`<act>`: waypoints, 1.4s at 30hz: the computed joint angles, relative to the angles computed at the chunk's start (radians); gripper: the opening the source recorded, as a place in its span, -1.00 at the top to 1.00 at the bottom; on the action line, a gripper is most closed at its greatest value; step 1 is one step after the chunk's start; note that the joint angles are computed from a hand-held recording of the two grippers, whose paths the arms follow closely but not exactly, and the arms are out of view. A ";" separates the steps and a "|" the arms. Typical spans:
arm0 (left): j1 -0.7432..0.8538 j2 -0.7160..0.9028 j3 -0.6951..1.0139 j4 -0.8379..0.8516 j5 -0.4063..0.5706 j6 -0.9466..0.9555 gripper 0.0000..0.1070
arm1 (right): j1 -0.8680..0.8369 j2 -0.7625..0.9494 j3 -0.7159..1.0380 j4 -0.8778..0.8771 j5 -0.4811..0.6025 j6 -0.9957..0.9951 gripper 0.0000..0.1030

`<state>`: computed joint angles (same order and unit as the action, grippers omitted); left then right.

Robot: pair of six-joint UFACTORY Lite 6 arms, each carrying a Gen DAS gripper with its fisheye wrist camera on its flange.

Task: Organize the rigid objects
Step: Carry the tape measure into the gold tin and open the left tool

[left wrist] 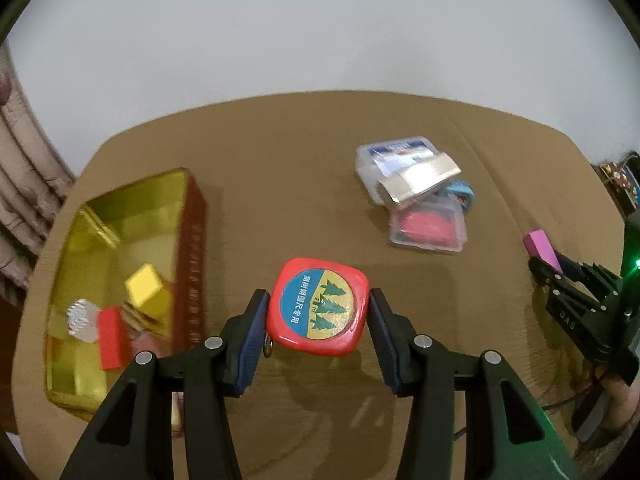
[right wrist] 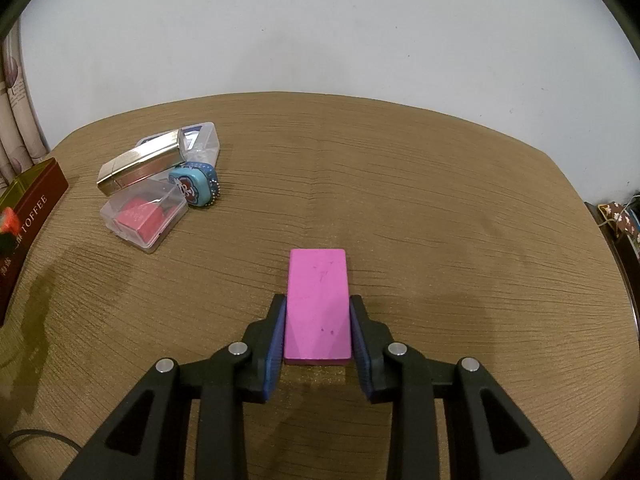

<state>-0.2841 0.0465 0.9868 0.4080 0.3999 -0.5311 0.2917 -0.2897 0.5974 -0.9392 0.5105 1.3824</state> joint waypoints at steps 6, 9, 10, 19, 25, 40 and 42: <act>0.151 -0.068 0.001 -0.120 0.026 0.181 0.15 | -0.001 0.000 0.000 0.000 -0.001 -0.001 0.40; 0.232 -0.104 -0.012 -0.141 0.045 0.238 0.15 | 0.002 0.001 0.001 0.000 0.002 0.001 0.40; 0.260 -0.112 -0.014 -0.168 0.048 0.276 0.15 | 0.002 0.001 0.001 0.000 0.002 0.001 0.40; 0.450 -0.149 -0.037 -0.260 0.053 0.449 0.15 | -0.004 0.000 0.000 0.000 -0.001 -0.005 0.40; 0.542 -0.153 -0.063 -0.333 0.048 0.565 0.15 | 0.010 -0.003 -0.005 -0.007 0.007 0.013 0.39; 0.688 -0.053 -0.103 -0.408 0.005 0.671 0.15 | 0.001 0.002 0.000 -0.005 0.000 0.002 0.39; 0.698 -0.037 -0.102 -0.392 -0.007 0.658 0.15 | 0.000 0.003 0.001 -0.004 -0.001 0.001 0.39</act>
<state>0.4142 0.0097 0.8851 0.0155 0.3929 0.1273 0.2913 -0.2866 0.5982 -0.9436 0.5097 1.3830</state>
